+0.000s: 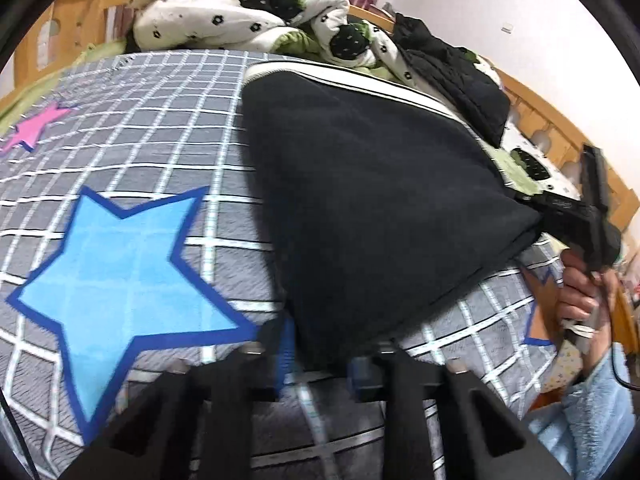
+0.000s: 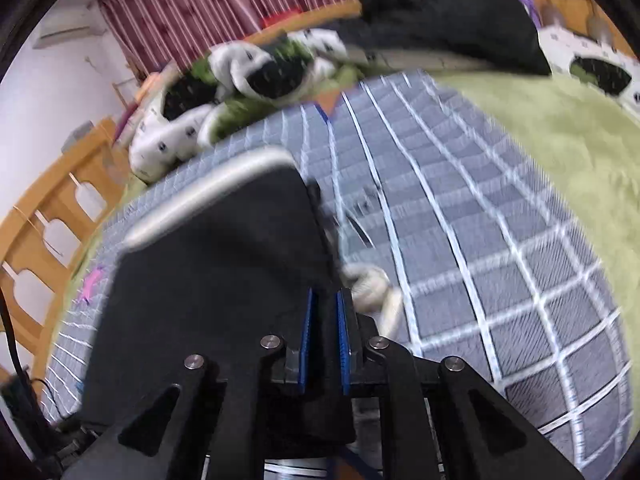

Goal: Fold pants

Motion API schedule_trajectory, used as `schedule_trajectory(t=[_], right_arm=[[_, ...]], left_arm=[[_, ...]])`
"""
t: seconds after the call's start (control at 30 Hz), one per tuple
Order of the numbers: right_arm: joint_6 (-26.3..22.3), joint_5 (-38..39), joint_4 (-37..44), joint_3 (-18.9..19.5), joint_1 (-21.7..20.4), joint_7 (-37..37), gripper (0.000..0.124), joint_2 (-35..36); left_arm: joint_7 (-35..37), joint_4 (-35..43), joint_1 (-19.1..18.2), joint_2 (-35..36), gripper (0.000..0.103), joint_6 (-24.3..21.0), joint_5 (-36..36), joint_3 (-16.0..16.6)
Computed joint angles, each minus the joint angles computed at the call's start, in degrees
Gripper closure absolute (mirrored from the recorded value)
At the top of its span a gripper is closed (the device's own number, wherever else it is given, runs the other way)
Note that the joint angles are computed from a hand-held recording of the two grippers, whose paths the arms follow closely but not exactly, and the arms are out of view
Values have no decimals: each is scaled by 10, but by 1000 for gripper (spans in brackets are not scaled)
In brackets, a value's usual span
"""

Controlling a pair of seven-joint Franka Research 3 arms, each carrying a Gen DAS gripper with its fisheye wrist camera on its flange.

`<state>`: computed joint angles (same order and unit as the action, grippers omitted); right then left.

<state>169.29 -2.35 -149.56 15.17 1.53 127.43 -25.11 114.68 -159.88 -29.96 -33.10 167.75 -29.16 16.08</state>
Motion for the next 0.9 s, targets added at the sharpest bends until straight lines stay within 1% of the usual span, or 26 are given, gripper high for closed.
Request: schedule_trajectory(t=[0.03,0.07,0.1,0.13,0.17,0.2,0.23,0.27,0.3,0.33,0.37,0.4,0.47,0.5,0.57,0.6,0.63,0.7,0.73,0.77,0.8,0.83,0.9], right_arm=[[16,10,-12,-14,14,-10,112,-5],[19,19,-18,-24,25,-21,112,-10],[17,26,-21,-27,30,-26,112,-16],[14,26,-22,-19,24,-25,111,-18],[5,13,-20,5,2,-15,110,-20],[-4,-2,-18,23,-16,-8,109,-25],[-17,-25,-12,49,-40,7,108,-29],[-31,-41,-6,60,-48,15,105,-34],[-47,-52,-1,62,-48,17,102,-41],[-52,-59,-4,57,-44,19,93,-50],[-57,-64,-2,54,-40,20,86,-56],[-53,-66,-2,47,-34,19,78,-58],[-35,-67,3,41,-32,22,73,-60],[-39,-66,12,40,-32,21,71,-56],[-52,-63,46,27,-21,6,68,-31],[-63,-66,67,22,-17,-5,67,-14],[-73,-71,86,20,-14,-13,64,2],[-101,-85,134,9,-5,-35,62,48],[-113,-93,150,2,0,-39,62,64],[-128,-100,170,-4,5,-40,62,84],[-140,-98,188,-15,14,-48,62,105],[-150,-90,205,-29,25,-61,62,127],[-174,-89,226,-46,36,-62,62,156]], left_arm=[[-5,-4,10,-1,88,5,7,-11],[-13,-7,22,-2,88,2,17,-21],[-16,-7,21,-1,88,-1,18,-20],[-12,-7,15,-6,84,-4,15,-11],[-10,-3,16,-7,83,-14,18,-7],[-7,2,20,-14,81,-35,19,-2],[-2,5,25,-22,76,-56,18,2],[1,6,34,-32,71,-72,17,2],[9,3,41,-45,64,-80,12,5],[21,0,46,-60,58,-88,7,11],[27,-1,52,-70,56,-100,5,12],[33,1,59,-78,53,-115,4,13],[40,4,76,-92,48,-134,-2,11],[42,3,84,-98,44,-129,-6,7],[60,17,76,-104,40,-128,-26,25],[58,27,78,-97,37,-125,-34,26],[54,39,80,-86,37,-122,-40,23],[62,84,65,-42,37,-122,-60,30],[68,100,63,-22,37,-120,-69,28],[76,124,58,11,37,-112,-80,25],[75,152,58,48,37,-113,-87,18],[71,178,59,82,37,-121,-96,13],[70,226,59,144,37,-143,-122,11]])
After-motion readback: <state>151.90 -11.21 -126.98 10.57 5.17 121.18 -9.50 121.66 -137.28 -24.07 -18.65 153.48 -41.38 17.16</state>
